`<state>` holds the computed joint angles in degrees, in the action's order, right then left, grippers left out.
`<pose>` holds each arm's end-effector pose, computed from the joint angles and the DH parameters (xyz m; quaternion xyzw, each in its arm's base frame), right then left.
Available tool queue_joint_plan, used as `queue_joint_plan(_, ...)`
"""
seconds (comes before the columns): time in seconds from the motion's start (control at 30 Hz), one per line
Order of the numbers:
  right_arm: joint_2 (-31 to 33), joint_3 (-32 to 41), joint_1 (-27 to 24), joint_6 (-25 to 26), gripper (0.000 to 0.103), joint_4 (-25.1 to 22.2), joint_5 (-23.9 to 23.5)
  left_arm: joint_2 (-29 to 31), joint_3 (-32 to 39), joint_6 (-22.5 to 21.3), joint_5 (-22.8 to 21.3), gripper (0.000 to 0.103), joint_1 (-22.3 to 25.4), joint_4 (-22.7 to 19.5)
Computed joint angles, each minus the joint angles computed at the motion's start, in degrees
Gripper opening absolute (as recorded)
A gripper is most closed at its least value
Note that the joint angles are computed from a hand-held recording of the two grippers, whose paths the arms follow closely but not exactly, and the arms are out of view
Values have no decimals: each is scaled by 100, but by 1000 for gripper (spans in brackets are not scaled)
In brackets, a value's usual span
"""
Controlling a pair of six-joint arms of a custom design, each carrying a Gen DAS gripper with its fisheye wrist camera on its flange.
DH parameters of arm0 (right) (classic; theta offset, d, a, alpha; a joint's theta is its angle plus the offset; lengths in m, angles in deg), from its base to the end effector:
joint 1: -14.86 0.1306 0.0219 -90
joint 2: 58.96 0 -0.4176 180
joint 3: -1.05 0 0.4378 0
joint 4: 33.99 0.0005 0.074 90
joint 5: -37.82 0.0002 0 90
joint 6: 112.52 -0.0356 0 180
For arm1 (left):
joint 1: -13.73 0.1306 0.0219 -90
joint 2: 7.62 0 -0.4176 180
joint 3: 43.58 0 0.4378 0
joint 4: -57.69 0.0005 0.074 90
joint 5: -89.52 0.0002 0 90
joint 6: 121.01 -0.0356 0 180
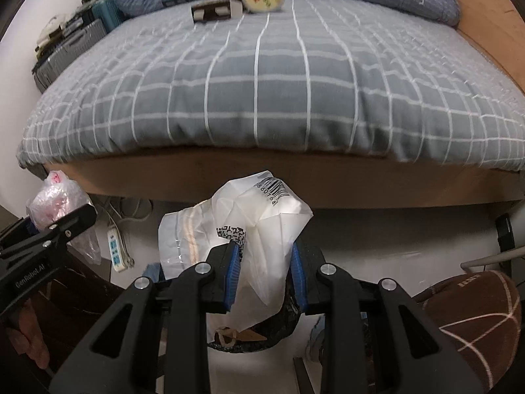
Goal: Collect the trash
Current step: 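Carry the clear bag and white bag down over the black bin, then open the right tool over the bin while the left tool drops the clear bag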
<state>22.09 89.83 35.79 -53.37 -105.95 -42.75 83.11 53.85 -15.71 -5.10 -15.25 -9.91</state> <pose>0.4114 0.1506 0.5036 0.1023 0.9663 0.0250 0.2349 0.4518 -0.2475 0.5035 0.1051 0.9615 -0.0585 0.2472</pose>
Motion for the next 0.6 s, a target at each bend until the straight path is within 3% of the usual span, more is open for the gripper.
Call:
queue_joint_plan(0.4, 715, 369, 323, 157, 29, 68, -397, -50, -294, 56, -88, 60, 494, 11)
queue_joint_plan(0.6, 855, 454, 455, 248, 56, 183, -283, -60, -373, 74, -53, 60, 675, 4)
